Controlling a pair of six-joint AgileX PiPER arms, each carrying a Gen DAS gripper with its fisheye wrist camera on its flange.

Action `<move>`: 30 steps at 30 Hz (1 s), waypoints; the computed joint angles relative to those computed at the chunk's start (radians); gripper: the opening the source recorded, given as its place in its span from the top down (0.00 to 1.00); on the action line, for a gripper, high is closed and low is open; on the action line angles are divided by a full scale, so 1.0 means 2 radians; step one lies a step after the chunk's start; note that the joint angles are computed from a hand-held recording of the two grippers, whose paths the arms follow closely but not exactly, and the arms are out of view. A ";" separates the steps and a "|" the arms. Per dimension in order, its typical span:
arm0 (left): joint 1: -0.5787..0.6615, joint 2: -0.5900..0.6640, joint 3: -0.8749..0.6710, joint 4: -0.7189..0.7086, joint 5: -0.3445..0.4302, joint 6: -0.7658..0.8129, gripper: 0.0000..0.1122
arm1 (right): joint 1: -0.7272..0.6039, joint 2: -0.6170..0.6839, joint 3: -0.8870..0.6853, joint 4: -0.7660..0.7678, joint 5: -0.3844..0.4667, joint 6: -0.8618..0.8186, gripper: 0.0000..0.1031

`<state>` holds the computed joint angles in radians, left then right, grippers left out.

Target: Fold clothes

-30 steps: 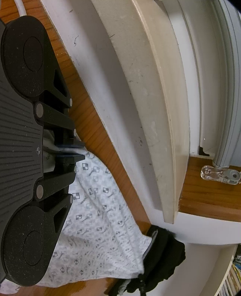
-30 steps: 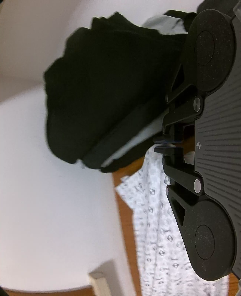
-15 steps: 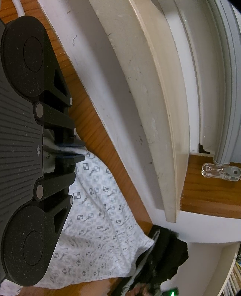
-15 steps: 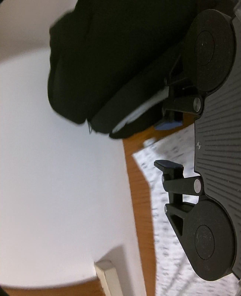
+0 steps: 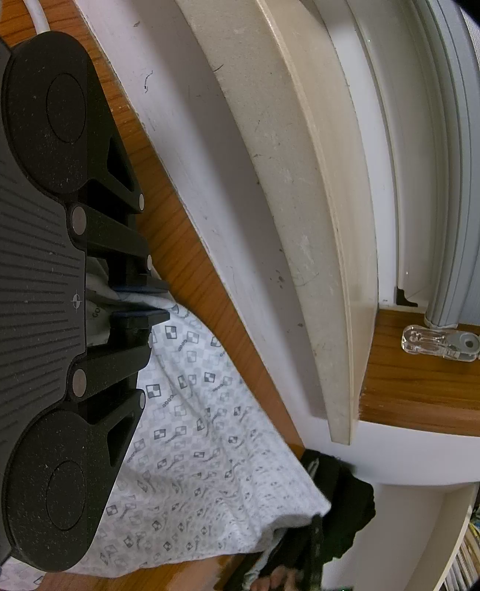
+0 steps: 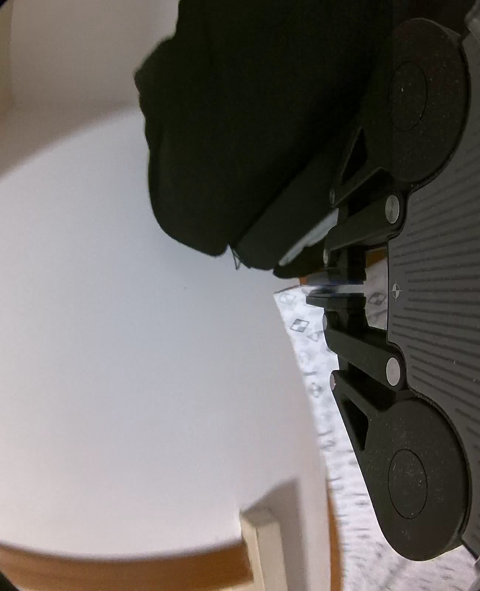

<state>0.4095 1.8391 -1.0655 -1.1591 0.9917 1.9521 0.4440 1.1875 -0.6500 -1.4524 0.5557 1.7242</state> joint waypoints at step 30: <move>0.006 -0.017 0.017 -0.014 -0.011 0.027 0.79 | 0.074 0.030 -0.025 0.169 0.046 -0.113 0.83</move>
